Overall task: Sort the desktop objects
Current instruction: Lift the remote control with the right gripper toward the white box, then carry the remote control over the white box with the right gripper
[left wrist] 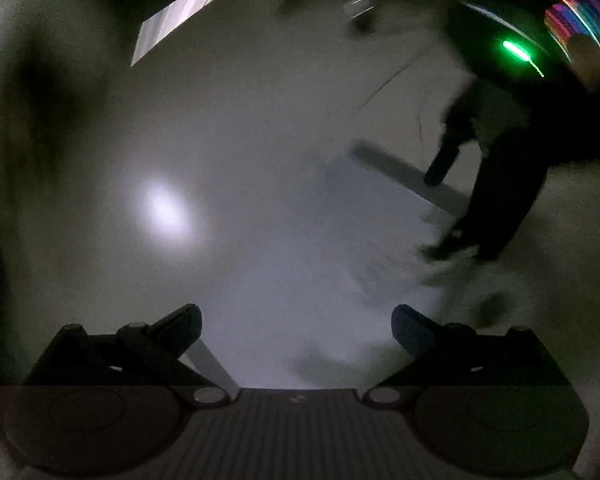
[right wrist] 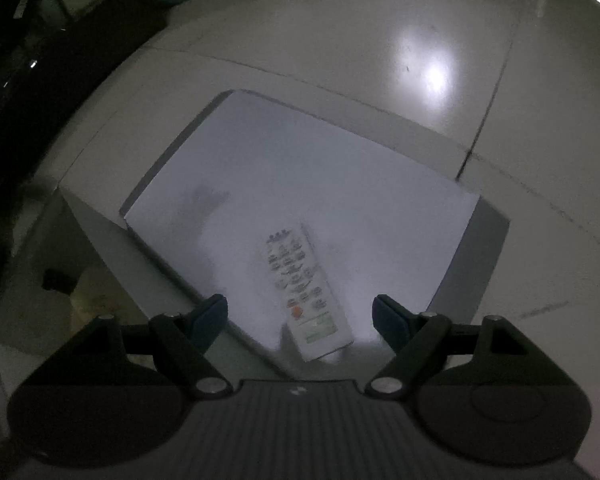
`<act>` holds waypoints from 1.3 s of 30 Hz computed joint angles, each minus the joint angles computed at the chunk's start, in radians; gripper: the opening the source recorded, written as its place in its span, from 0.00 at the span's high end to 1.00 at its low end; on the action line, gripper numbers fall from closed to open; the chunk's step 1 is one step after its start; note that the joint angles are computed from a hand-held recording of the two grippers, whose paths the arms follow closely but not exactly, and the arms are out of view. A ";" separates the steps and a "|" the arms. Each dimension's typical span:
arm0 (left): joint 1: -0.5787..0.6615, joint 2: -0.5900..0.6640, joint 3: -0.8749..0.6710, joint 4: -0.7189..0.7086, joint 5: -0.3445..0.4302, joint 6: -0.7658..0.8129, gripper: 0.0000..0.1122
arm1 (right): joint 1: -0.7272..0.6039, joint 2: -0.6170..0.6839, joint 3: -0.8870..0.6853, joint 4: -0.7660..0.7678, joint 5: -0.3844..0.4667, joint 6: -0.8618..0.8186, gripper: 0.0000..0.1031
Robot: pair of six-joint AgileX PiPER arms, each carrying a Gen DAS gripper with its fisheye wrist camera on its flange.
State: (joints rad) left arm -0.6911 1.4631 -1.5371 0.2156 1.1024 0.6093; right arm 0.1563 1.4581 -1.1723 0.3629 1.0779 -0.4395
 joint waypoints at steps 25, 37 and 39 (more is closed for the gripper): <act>0.149 0.446 -0.010 -0.417 -0.015 0.819 0.43 | 0.092 0.284 -0.099 -0.080 0.028 -0.188 0.39; 0.108 0.478 0.022 -0.412 -0.061 0.840 0.46 | 0.068 0.269 0.009 -0.105 -0.065 -0.256 0.39; 0.109 0.492 0.006 -0.408 -0.065 0.837 0.49 | 0.064 0.263 0.021 -0.109 -0.077 -0.270 0.40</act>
State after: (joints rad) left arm -0.5818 1.9555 -1.5309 -0.1925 1.0377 1.4468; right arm 0.2205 1.7207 -1.1516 0.2537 1.0009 -0.7097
